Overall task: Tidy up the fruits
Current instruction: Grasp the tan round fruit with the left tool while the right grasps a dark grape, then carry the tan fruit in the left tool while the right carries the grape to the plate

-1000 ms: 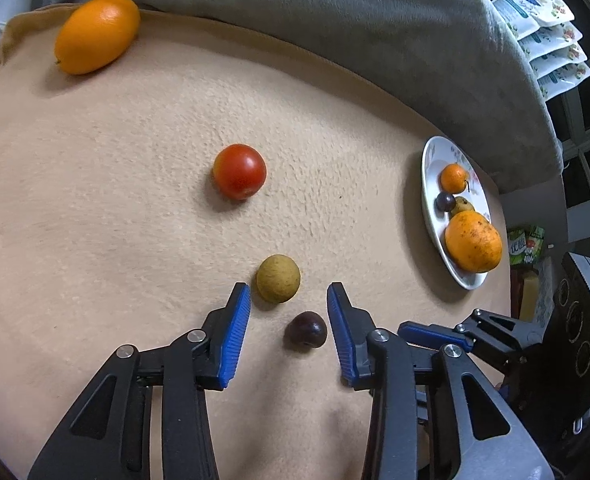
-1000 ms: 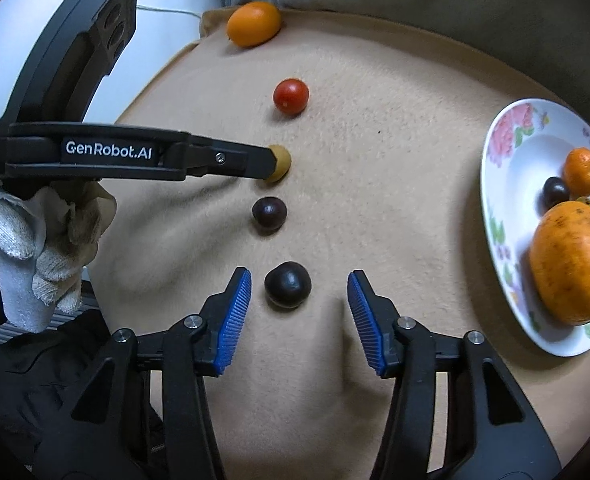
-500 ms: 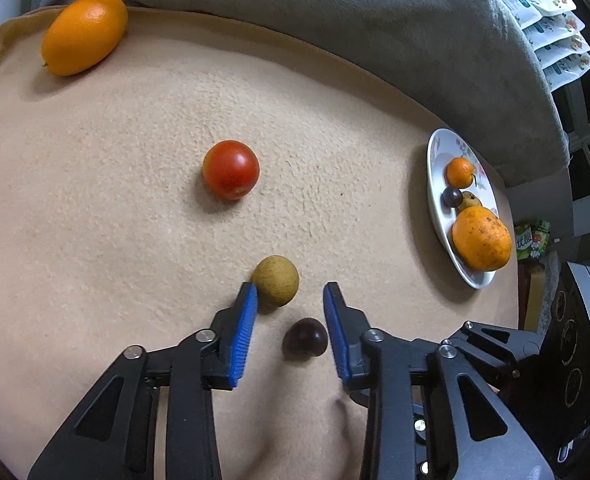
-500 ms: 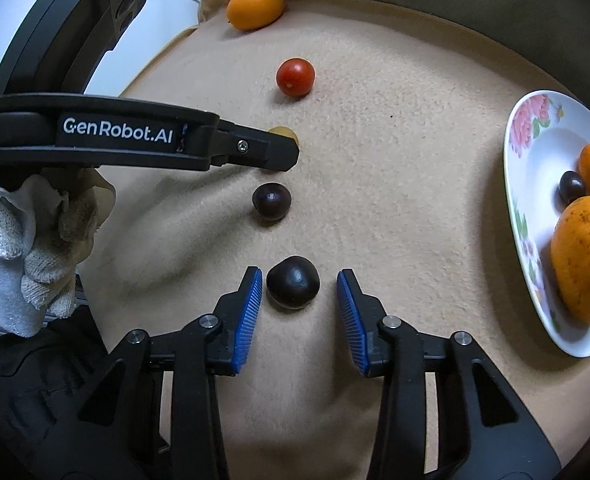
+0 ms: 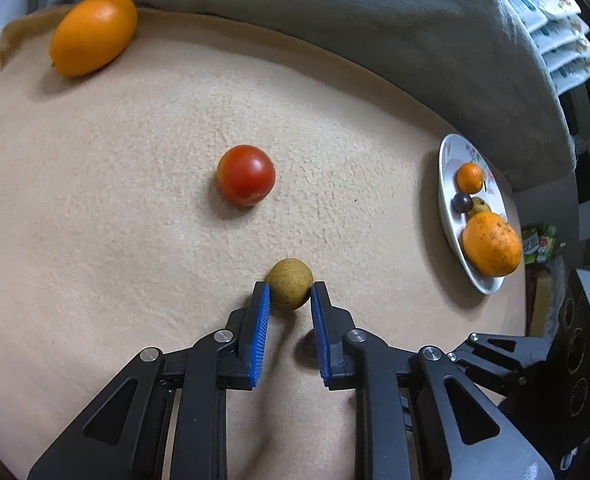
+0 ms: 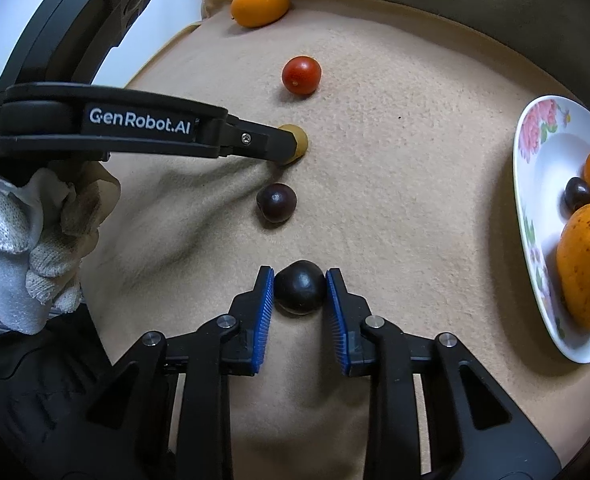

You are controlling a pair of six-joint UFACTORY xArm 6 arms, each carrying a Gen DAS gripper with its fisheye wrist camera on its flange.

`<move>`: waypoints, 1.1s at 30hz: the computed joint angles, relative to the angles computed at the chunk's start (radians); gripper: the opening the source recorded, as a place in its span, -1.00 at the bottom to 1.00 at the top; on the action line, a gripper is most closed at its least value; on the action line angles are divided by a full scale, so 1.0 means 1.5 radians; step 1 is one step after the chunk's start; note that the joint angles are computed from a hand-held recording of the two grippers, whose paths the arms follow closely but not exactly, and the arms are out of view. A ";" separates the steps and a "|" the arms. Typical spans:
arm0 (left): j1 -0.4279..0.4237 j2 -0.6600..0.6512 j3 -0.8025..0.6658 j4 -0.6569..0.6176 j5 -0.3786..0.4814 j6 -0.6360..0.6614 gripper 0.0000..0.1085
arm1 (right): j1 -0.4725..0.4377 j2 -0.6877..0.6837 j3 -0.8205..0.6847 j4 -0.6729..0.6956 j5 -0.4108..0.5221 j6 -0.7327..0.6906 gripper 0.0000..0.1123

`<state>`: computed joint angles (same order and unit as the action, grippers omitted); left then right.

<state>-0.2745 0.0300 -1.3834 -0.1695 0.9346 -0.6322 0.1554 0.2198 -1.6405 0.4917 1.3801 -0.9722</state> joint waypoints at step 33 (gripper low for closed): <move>-0.029 0.068 -0.141 0.032 -0.003 0.021 -0.65 | -0.107 0.031 -0.110 0.062 -0.023 0.057 -0.52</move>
